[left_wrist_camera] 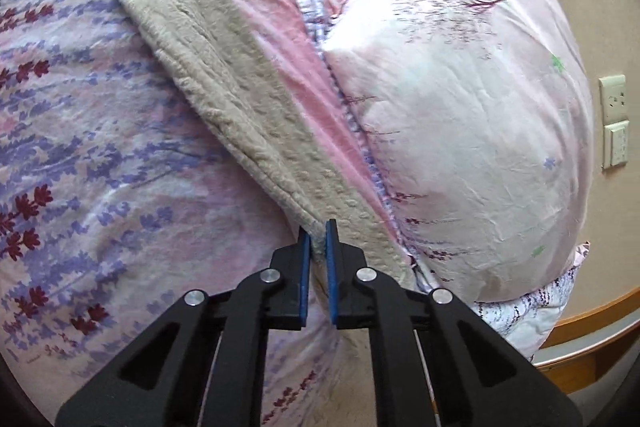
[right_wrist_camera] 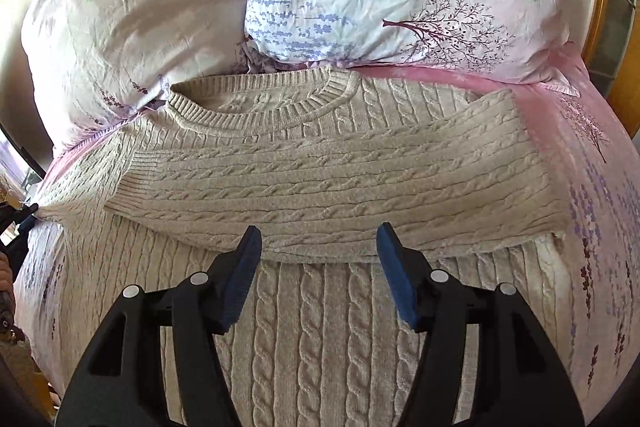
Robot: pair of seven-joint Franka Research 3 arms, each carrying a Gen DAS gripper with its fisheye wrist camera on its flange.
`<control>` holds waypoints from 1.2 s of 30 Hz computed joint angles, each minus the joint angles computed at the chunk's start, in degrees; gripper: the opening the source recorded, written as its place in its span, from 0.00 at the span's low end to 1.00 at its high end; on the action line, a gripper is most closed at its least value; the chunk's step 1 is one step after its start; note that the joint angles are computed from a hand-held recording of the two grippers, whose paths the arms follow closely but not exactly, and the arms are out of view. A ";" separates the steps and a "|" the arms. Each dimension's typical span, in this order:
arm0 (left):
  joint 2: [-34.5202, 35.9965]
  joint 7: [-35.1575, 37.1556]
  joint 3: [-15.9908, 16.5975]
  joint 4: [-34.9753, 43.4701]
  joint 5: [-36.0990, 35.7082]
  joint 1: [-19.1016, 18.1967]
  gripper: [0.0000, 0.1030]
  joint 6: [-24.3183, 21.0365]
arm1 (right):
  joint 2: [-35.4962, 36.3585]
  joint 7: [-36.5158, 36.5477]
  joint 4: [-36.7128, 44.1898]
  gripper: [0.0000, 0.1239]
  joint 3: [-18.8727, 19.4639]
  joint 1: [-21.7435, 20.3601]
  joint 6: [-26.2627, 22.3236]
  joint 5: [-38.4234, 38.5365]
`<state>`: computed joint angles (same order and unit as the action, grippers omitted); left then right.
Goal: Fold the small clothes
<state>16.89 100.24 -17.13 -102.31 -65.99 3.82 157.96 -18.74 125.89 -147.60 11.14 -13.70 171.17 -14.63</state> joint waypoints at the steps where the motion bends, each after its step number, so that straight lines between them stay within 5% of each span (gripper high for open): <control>1: -0.51 2.78 -1.06 0.36 -2.54 0.38 0.06 0.10 | -0.32 -0.14 -0.44 0.50 -0.49 0.19 0.42 0.35; 6: -2.50 18.80 -3.90 3.22 -16.72 -1.33 0.06 -4.20 | -1.73 -2.07 -2.72 0.51 -2.36 0.62 2.65 3.95; 11: -0.10 23.77 -4.49 6.06 -17.04 -8.11 0.06 -9.75 | -2.79 -4.71 -4.57 0.51 -2.78 0.43 3.44 7.85; 17: 8.38 6.38 -3.84 9.21 0.55 -14.73 0.06 -12.38 | -3.26 -7.44 -5.98 0.51 -3.58 0.77 3.38 11.99; 20: 8.44 6.85 -6.43 7.68 -1.32 -11.89 0.11 -12.81 | -4.03 -7.73 -6.19 0.51 -2.52 -0.51 2.40 12.55; 25: 3.31 8.63 -5.78 2.56 -5.97 -8.84 0.35 -8.55 | -3.48 -8.51 -5.59 0.51 -3.25 0.36 2.27 13.99; 35: 0.38 -3.87 -0.62 -0.98 -3.75 -7.35 0.31 0.19 | -4.78 -9.38 -6.70 0.51 -3.25 0.77 2.87 15.17; 36: 0.36 -5.19 -0.43 -0.77 -2.30 -7.60 0.25 2.15 | -5.04 -9.58 -6.97 0.51 -3.47 0.80 2.98 15.47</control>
